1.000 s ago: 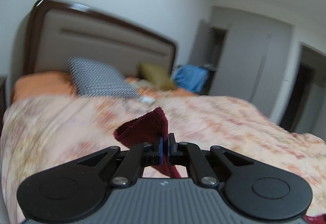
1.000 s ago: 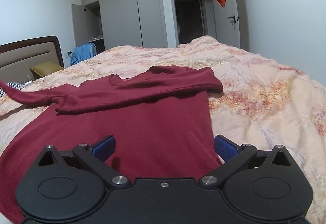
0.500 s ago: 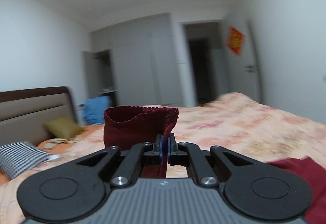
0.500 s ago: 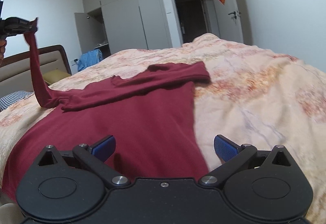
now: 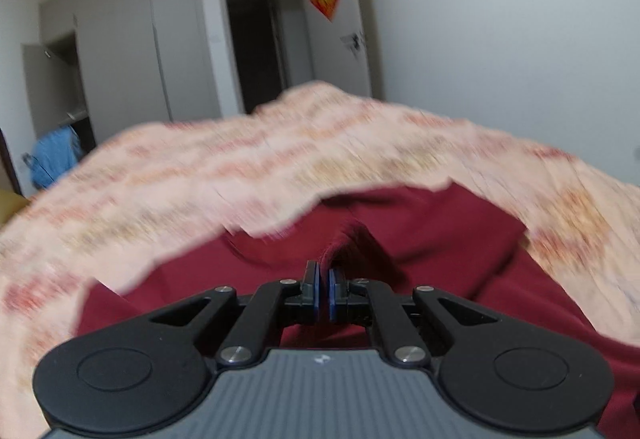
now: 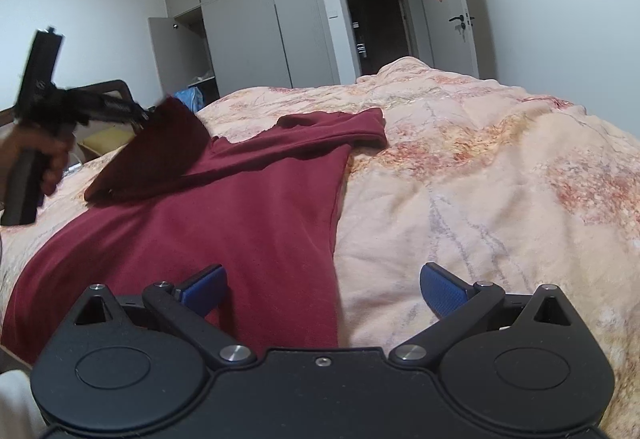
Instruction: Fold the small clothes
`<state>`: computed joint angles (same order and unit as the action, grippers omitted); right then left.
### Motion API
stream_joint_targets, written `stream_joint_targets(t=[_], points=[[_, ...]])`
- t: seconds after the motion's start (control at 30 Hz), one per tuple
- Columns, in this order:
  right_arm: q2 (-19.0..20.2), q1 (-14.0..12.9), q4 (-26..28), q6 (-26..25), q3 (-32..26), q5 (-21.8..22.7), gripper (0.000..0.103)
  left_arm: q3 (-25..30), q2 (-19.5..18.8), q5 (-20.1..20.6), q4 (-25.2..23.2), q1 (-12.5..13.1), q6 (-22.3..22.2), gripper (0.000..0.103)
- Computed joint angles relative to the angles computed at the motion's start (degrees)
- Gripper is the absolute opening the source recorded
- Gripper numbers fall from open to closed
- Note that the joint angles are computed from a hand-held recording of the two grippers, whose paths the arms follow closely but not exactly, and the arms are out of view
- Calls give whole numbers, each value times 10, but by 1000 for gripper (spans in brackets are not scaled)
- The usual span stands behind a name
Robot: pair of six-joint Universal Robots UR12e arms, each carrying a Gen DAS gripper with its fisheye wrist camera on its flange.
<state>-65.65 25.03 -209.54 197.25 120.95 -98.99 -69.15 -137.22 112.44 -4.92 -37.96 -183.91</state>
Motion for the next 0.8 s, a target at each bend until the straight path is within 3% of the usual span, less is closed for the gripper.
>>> stream_joint_targets(t=[0.2,0.3,0.37,0.5,0.6,0.8], points=[[-4,-1,10,-6,0,3,103,-34,15,-51,-23,6,-38,7],[-5,0,16,-8,-2,-1,103,-54,27,-80,-25,11,-47,25],[-6,1,19,-8,-3,-5,103,-68,35,-94,-21,12,-46,47],[-7,5,21,-11,-8,-17,103,-95,51,-120,-19,14,-36,54],[-6,8,15,-18,-12,-25,103,-118,64,-129,-12,15,-37,69],[-2,12,22,-43,-34,-22,103,-162,90,-108,1,14,-63,87]])
